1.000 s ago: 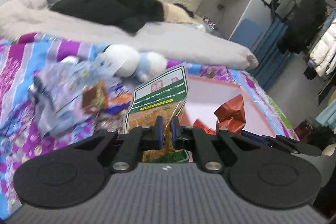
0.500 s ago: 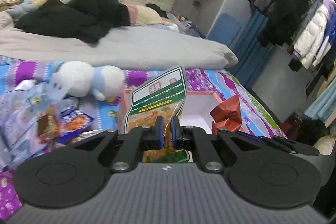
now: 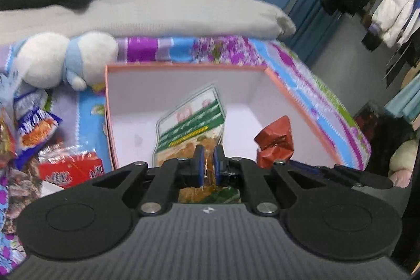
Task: Organize snacks
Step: 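Carry the green bag with the left tool while the right tool carries the red packet over the pink box, then open both tools over the pink box to drop the two bags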
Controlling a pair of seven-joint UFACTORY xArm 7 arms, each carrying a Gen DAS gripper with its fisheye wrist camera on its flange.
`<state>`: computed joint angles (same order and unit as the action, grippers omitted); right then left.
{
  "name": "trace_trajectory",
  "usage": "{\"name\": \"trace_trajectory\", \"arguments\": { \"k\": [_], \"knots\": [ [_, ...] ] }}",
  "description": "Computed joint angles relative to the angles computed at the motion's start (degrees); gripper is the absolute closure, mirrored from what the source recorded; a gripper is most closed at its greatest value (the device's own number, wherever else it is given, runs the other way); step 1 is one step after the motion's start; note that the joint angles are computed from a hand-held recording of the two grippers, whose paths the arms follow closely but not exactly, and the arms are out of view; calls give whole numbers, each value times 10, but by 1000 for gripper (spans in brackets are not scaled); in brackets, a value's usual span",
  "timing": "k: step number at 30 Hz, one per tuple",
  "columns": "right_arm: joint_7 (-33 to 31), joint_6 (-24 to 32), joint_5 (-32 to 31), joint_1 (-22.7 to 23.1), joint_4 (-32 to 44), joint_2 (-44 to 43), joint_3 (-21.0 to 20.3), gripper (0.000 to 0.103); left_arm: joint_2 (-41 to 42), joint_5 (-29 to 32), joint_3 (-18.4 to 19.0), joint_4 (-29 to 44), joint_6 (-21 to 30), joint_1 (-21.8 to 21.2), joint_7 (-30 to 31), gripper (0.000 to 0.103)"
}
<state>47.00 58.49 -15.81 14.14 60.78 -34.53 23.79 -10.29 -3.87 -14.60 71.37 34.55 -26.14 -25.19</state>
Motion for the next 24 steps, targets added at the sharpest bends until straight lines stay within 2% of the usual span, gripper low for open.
{"name": "trace_trajectory", "arguments": {
  "k": [7, 12, 16, 24],
  "knots": [
    [8, -16, 19, 5, -40, -7, -16, 48, 32, 1, 3, -2, -10, 0, -1, 93],
    [18, -11, 22, 1, -42, -12, -19, 43, 29, 16, 3, 8, 6, 1, -16, 90],
    [21, -17, 18, -2, -38, -30, -15, 40, 1, 22, 2, 3, 8, 2, -12, 89],
    [29, 6, 2, -21, 25, -48, 23, 40, -86, 24, -1, -4, 35, 12, -17, 89]
  ]
}}
